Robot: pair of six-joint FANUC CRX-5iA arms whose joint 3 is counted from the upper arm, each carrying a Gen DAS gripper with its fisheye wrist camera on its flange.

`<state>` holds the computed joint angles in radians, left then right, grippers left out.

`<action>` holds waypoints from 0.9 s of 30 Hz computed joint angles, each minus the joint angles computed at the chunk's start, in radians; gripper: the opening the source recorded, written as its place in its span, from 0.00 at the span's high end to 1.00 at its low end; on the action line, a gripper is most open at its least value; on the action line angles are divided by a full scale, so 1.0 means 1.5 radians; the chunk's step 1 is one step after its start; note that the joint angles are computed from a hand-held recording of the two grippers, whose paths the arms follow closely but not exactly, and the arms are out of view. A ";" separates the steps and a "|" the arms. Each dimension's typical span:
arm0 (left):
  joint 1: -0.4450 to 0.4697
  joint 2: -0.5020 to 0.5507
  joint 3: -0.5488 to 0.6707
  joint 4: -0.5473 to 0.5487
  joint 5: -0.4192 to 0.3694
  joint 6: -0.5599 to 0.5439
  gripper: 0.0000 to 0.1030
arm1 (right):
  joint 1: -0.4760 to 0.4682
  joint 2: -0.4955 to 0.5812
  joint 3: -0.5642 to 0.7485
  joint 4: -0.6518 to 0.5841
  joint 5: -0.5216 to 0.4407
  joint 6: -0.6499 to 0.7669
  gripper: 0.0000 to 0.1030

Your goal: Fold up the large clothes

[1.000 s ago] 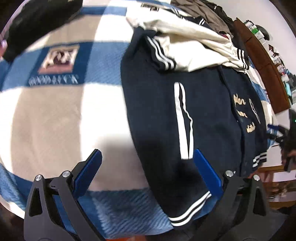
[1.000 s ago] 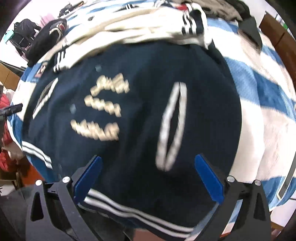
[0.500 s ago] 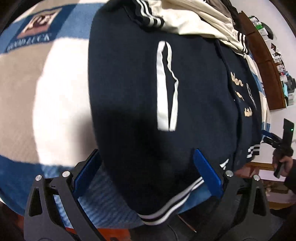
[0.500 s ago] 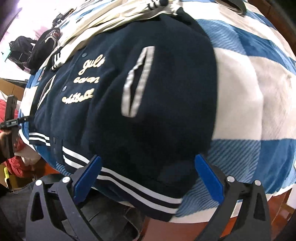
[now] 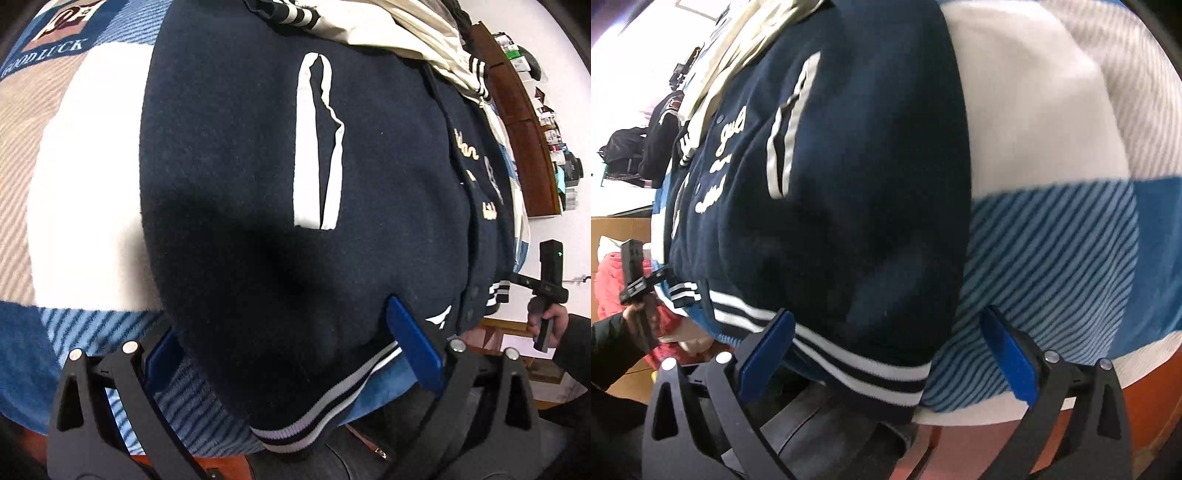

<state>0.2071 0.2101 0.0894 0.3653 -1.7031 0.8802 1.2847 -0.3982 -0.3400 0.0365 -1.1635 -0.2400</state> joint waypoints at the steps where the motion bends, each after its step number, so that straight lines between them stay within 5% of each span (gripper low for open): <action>1: -0.001 0.001 0.000 0.000 0.001 0.002 0.07 | -0.005 -0.002 -0.004 -0.009 0.021 0.007 0.04; 7: 0.012 0.018 -0.013 0.066 -0.031 0.022 0.07 | -0.048 0.045 0.029 -0.054 0.043 0.030 0.11; 12: 0.013 0.019 -0.014 0.066 -0.041 0.027 0.11 | -0.055 0.044 0.019 -0.067 0.051 0.010 0.33; 14: 0.012 0.020 -0.013 0.058 -0.038 0.036 0.19 | -0.056 0.029 0.004 -0.072 0.069 0.005 0.37; 16: 0.014 0.019 -0.012 0.047 -0.036 0.040 0.43 | -0.063 0.035 0.015 -0.082 0.059 0.025 0.45; 19: 0.021 0.028 -0.004 0.055 -0.053 0.046 0.64 | -0.065 0.041 0.036 -0.088 0.037 0.049 0.60; 27: 0.014 0.053 0.069 0.078 -0.124 0.086 0.84 | -0.058 0.032 0.072 -0.065 0.037 0.048 0.78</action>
<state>0.2287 0.2898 0.1935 0.4822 -1.8892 1.0086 1.1972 -0.3506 -0.2325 -0.0615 -1.1075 -0.1676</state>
